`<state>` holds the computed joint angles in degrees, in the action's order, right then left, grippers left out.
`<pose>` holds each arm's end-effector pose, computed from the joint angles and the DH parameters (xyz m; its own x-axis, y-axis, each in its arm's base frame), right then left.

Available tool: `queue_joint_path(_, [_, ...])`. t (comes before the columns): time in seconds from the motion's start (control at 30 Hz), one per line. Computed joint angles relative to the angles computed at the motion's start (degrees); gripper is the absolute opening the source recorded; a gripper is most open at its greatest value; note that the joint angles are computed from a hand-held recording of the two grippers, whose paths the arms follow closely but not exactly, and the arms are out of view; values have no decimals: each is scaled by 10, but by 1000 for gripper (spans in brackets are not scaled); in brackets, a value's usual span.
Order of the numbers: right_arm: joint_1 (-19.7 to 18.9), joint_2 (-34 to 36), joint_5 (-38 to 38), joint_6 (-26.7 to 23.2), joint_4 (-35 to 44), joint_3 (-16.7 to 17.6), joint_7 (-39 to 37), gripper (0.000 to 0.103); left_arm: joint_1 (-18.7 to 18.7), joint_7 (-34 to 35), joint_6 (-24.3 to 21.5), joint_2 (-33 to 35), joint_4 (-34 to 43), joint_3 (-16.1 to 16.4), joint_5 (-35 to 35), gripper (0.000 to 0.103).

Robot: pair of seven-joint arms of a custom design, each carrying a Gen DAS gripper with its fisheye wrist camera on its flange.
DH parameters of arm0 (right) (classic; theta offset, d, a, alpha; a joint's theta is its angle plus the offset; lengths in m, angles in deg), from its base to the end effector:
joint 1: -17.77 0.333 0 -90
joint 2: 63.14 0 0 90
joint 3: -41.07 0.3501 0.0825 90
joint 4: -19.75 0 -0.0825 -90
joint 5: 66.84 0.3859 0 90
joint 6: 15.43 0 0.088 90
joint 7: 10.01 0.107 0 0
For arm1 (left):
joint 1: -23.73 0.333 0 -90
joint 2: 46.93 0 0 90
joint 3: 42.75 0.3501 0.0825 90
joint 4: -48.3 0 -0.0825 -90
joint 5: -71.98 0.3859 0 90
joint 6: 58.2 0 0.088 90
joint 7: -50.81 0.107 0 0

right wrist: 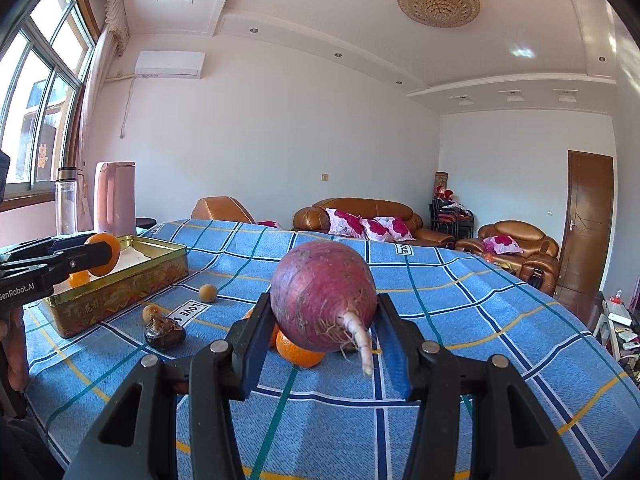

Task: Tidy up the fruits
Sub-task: 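Carry the orange toward the gold tray while the right tool carries the radish toward it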

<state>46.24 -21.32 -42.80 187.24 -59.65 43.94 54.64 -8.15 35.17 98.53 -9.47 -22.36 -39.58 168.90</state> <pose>0.6999 0.3508 0.4702 0.3785 -0.9245 0.0462 -0.1512 -0.1110 -0.9823 0.6724 -0.4277 0.4725 -0.0881 -0.9961 0.0044 -0.2260 0.0157 -0.9740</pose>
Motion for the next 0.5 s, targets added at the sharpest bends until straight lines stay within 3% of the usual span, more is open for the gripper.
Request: queue_joint_path(0.5, [-2,-5,-5,15,-7,9,-7,52,-7,30,-18,0,11,2,-6,38])
